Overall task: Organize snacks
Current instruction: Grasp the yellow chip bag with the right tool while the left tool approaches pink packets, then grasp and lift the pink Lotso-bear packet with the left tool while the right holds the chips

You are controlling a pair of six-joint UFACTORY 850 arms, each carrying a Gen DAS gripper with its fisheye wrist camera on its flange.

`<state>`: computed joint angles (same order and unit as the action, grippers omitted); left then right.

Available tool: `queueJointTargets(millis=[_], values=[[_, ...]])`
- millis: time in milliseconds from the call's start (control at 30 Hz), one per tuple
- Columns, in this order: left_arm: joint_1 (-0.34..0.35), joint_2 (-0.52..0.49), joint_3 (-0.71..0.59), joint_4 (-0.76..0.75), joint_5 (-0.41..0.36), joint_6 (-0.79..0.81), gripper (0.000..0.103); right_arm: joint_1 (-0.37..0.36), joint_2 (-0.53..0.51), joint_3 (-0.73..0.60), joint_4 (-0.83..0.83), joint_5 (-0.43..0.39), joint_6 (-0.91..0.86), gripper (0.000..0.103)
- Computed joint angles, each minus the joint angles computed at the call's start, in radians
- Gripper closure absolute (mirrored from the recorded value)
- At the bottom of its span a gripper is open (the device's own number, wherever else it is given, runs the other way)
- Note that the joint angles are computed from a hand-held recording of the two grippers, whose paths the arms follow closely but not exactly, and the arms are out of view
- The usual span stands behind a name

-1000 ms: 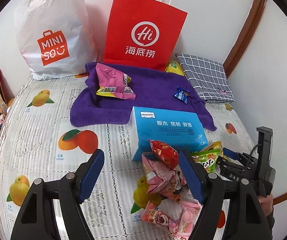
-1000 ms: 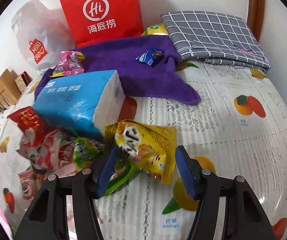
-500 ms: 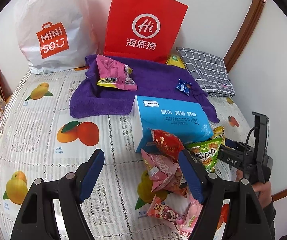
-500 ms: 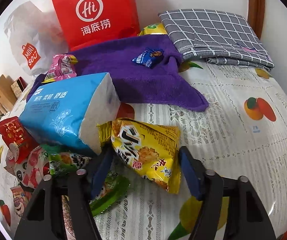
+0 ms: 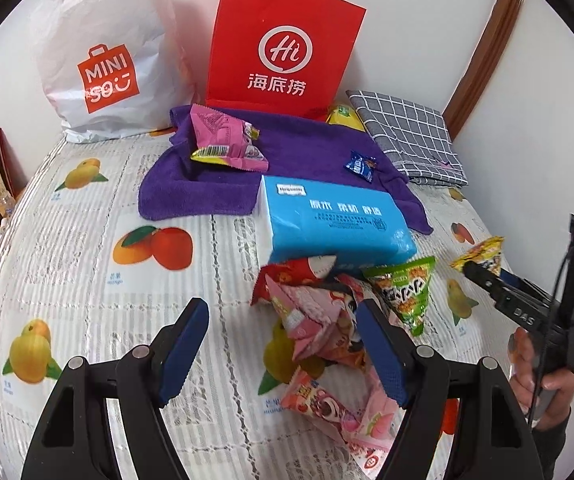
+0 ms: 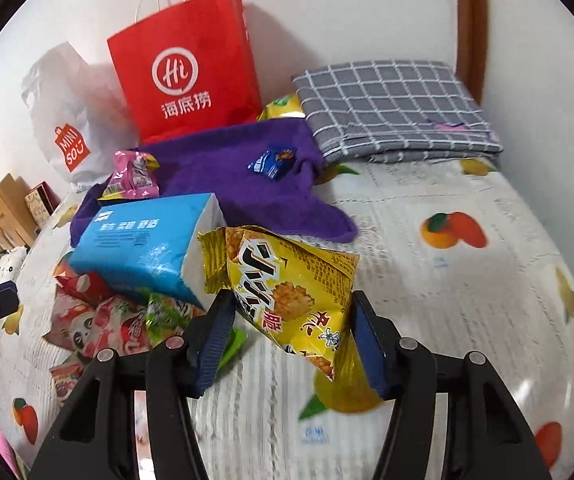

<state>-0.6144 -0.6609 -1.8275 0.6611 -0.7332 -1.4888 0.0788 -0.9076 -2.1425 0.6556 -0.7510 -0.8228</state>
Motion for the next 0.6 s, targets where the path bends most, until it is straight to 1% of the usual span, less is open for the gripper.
queueJointTargets(millis=[233,333,600], values=[[-0.022,0.004,0.025,-0.008,-0.003,-0.017,0.028,-0.024,0.119,0.178,0.086,0.043,-0.090,0.045],[-0.028,0.000,0.033,-0.036,-0.005,-0.015,0.028,-0.031,0.160,0.239,0.123,0.049,-0.127,0.045],[-0.054,0.027,0.111,-0.060,0.059,-0.066,0.029,-0.036,0.239,0.360,0.194,0.073,-0.229,0.045]])
